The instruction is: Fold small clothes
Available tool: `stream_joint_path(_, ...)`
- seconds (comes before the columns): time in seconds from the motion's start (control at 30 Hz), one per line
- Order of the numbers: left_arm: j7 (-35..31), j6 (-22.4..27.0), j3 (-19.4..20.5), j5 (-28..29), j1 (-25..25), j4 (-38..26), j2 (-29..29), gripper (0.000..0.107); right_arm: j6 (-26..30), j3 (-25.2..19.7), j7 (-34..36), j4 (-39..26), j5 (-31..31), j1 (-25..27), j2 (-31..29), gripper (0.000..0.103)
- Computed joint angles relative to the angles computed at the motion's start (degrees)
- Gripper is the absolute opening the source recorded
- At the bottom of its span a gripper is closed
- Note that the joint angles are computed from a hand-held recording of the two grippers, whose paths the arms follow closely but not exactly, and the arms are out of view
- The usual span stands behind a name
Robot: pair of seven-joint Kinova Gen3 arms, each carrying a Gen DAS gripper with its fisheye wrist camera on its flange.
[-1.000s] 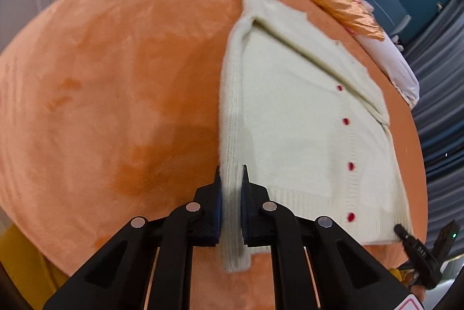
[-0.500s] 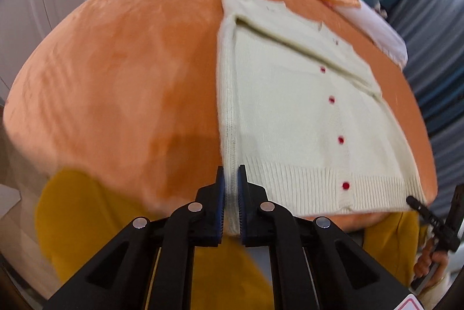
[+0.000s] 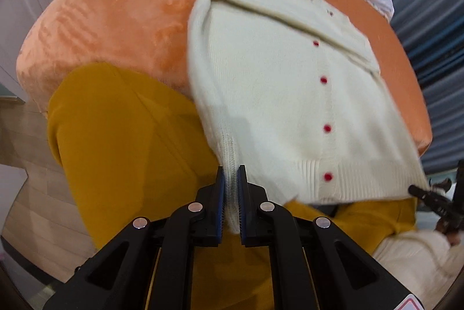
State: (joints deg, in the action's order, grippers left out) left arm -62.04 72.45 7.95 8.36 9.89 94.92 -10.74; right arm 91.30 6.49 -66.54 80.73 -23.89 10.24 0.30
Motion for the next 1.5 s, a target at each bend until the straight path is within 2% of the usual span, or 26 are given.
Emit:
stream_joint_path(0.13,0.9,-3.5,-0.3,-2.2,-1.2,-3.1,0.2,0.005,-5.0,-1.0,-0.2,-1.1,-2.3,1.3,1.3,0.006)
stream_joint_path(0.27,-0.9,-9.8,-2.2,-3.2,-2.4,-7.7,4.1,0.005,-13.2,-8.0,-2.8,-7.6,-7.4,8.0,7.0,0.006)
stream_joint_path(0.33,-1.0,-13.4,-6.0,-6.0,1.4,-11.6,8.1,0.003,-15.5,-11.8,-6.2,-12.2,-5.9,9.1,10.7,0.006)
stream_joint_path(0.4,-0.6,-16.5,-8.5,-10.7,4.1,-16.7,12.9,0.0,-18.5,-12.1,-9.6,-17.5,-5.2,6.8,15.9,0.005)
stream_joint_path(0.43,0.7,-16.7,-8.2,-13.0,4.1,-19.3,15.3,0.0,-19.2,-10.7,-11.1,-20.2,-5.4,4.8,18.6,0.005)
stream_joint_path(0.53,1.7,-17.4,-4.4,-15.6,-0.6,-27.3,23.3,0.0,-21.7,-6.3,-15.9,-28.1,-5.5,-1.1,26.4,0.005)
stream_joint_path(0.6,1.5,-16.0,-4.5,-16.0,-1.0,-32.6,28.6,0.0,-22.4,-4.4,-19.2,-33.5,-4.0,-4.5,31.4,0.005)
stream_joint_path(0.73,-0.6,-11.8,-8.0,-12.9,0.1,-41.3,37.6,0.0,-20.0,-6.4,-26.7,-43.2,-2.8,-4.8,40.7,0.006)
stream_joint_path(0.8,-2.0,-11.5,-5.9,-8.4,-2.8,-40.7,37.7,0.0,-20.1,-8.4,-28.4,-43.4,-2.5,-3.8,41.1,0.007)
stream_joint_path(0.87,-4.6,-13.2,-1.4,-4.0,-7.0,-37.1,35.5,0.006,-22.3,-12.3,-26.6,-39.5,-2.2,-1.2,38.0,0.016)
stream_joint_path(0.9,-6.9,-13.1,-0.7,-2.9,-7.5,-35.6,34.5,0.016,-24.0,-13.1,-24.9,-36.8,-1.5,-0.5,35.6,0.021)
stream_joint_path(0.93,-8.7,-12.1,-1.0,-2.8,-7.0,-35.2,34.3,0.035,-25.5,-13.2,-23.2,-34.2,-1.3,-0.1,33.3,0.034)
stream_joint_path(0.97,-9.5,-10.3,-2.3,-3.5,-5.3,-35.3,34.3,0.045,-27.5,-12.6,-21.6,-31.5,-1.9,-0.2,31.8,0.04)
stream_joint_path(1.0,-10.6,-9.2,-2.8,-3.7,-4.4,-34.3,34.1,0.051,-28.6,-11.0,-19.7,-28.9,-3.0,-0.7,30.2,0.04)
stream_joint_path(1.07,-12.0,-7.8,-2.5,-1.7,-4.9,-32.8,34.2,0.051,-28.6,-6.9,-16.5,-25.9,-4.8,-2.6,28.5,0.043)
stream_joint_path(1.13,-11.7,-8.2,-2.5,1.4,-5.8,-30.1,34.1,0.051,-28.4,-4.3,-15.9,-25.7,-2.8,-4.8,28.5,0.051)
stream_joint_path(1.2,-11.4,-11.1,-2.8,3.0,-5.9,-26.3,32.4,0.051,-27.9,-4.3,-16.5,-26.2,0.8,-5.6,29.0,0.061)
stream_joint_path(1.23,-11.7,-11.8,-2.8,3.4,-6.1,-25.6,31.9,0.051,-28.2,-4.9,-17.4,-25.9,2.9,-5.9,29.1,0.07)
stream_joint_path(1.27,-11.7,-12.1,-2.8,3.4,-5.9,-25.3,31.6,0.048,-28.1,-5.6,-18.0,-26.3,4.1,-5.8,29.6,0.072)
stream_joint_path(1.3,-11.7,-12.0,-3.3,2.9,-5.1,-25.4,31.4,0.022,-27.3,-6.2,-18.1,-27.2,4.5,-5.7,30.4,0.072)
stream_joint_path(1.33,-12.3,-11.0,-2.7,2.8,-5.4,-26.3,31.8,0.003,-25.8,-7.3,-18.3,-28.5,5.2,-5.3,31.2,0.062)
stream_joint_path(1.37,-12.3,-10.2,-2.6,2.2,-5.0,-27.0,32.1,0.003,-24.8,-8.1,-17.6,-29.5,5.4,-5.2,32.1,0.033)
stream_joint_path(1.4,-12.2,-10.4,-3.0,1.4,-4.3,-27.1,31.8,0.003,-24.2,-8.6,-16.8,-29.6,5.9,-5.4,32.1,0.021)
stream_joint_path(1.43,-12.1,-10.8,-3.3,-0.1,-3.3,-27.2,31.1,0.003,-24.7,-8.0,-15.9,-28.9,5.5,-5.8,31.4,0.011)
stream_joint_path(1.5,-10.9,-12.3,-3.9,-2.1,-2.1,-27.6,29.6,0.002,-28.1,-8.2,-13.5,-25.8,2.1,-4.7,28.8,0.009)
